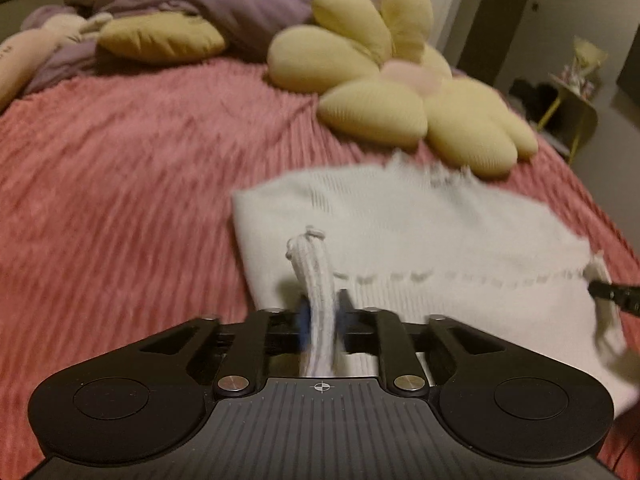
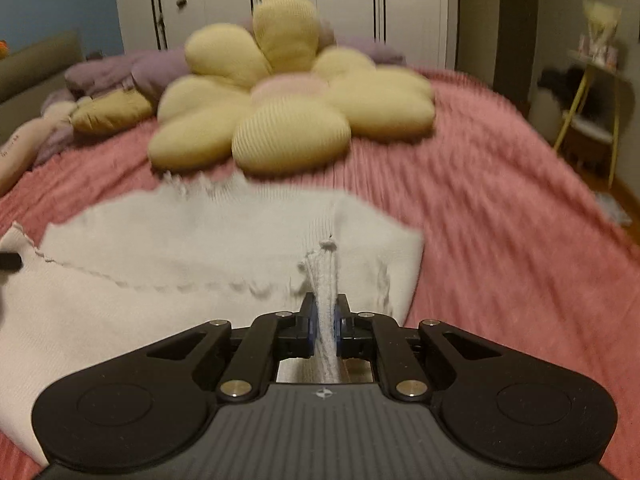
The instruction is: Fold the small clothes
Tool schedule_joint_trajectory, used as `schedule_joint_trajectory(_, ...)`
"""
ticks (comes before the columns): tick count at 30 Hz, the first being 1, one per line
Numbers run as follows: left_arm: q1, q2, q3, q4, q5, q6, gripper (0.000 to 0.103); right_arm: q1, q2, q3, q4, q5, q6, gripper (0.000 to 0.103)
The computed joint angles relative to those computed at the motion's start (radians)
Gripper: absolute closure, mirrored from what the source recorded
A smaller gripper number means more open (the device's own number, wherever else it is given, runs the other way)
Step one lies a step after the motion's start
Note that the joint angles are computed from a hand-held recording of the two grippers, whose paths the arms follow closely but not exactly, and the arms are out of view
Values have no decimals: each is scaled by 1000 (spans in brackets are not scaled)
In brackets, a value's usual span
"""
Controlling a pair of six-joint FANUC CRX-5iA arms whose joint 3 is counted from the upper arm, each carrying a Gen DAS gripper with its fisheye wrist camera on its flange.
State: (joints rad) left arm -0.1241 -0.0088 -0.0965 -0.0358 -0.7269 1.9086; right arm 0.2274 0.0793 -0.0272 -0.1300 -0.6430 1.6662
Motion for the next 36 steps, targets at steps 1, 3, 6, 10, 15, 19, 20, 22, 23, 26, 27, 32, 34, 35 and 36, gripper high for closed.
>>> schedule_joint_trajectory(1, 5, -2, -15, 22, 13, -30, 58, 0, -1, -4, 0, -4, 13, 89)
schedule_joint_trajectory(3, 5, 9, -16, 24, 12, -56, 55, 0, -7, -18, -2, 10, 39, 87)
schedule_joint_trajectory(6, -7, 17, -7, -9, 5, -31, 66, 17, -5, -29, 48, 16, 19, 87)
schedule_joint_trajectory(10, -7, -4, -21, -16, 19, -28, 92, 27, -12, -34, 60, 28, 50, 96)
schedule_joint_trajectory(15, 6, -69, -49, -11, 84, -58, 92, 45, -76, -112, 118, 134, 62, 97)
schedule_joint_trajectory(19, -13, -52, 32, -98, 97, -9, 92, 59, -82, -131, 219, 232, -17, 97)
schedule_joint_trajectory(20, -21, -30, 71, -132, 88, 15, 92, 65, -69, -133, 280, 258, -74, 97)
schedule_joint_trajectory(22, -39, 25, 152, -209, 68, 77, 92, 72, -33, -130, 406, 304, -199, 97)
schedule_joint_trajectory(23, -45, 56, 192, -243, 55, 103, 92, 74, -10, -127, 484, 327, -273, 97)
schedule_joint_trajectory(26, -63, 147, 306, -346, 5, 192, 92, 68, 71, -111, 752, 367, -515, 97)
schedule_joint_trajectory(27, -71, 174, 337, -385, -13, 218, 92, 61, 89, -117, 850, 380, -602, 97)
schedule_joint_trajectory(32, -118, 302, 472, -548, -153, 308, 87, 52, 200, -60, 1056, 328, -793, 97)
schedule_joint_trajectory(34, -126, 338, 500, -563, -215, 337, 84, 56, 226, -51, 1043, 313, -778, 96)
schedule_joint_trajectory(35, -118, 341, 492, -541, -215, 332, 70, 52, 233, -63, 1083, 314, -812, 96)
schedule_joint_trajectory(36, -113, 342, 483, -523, -216, 328, 58, 48, 240, -72, 1110, 310, -844, 95)
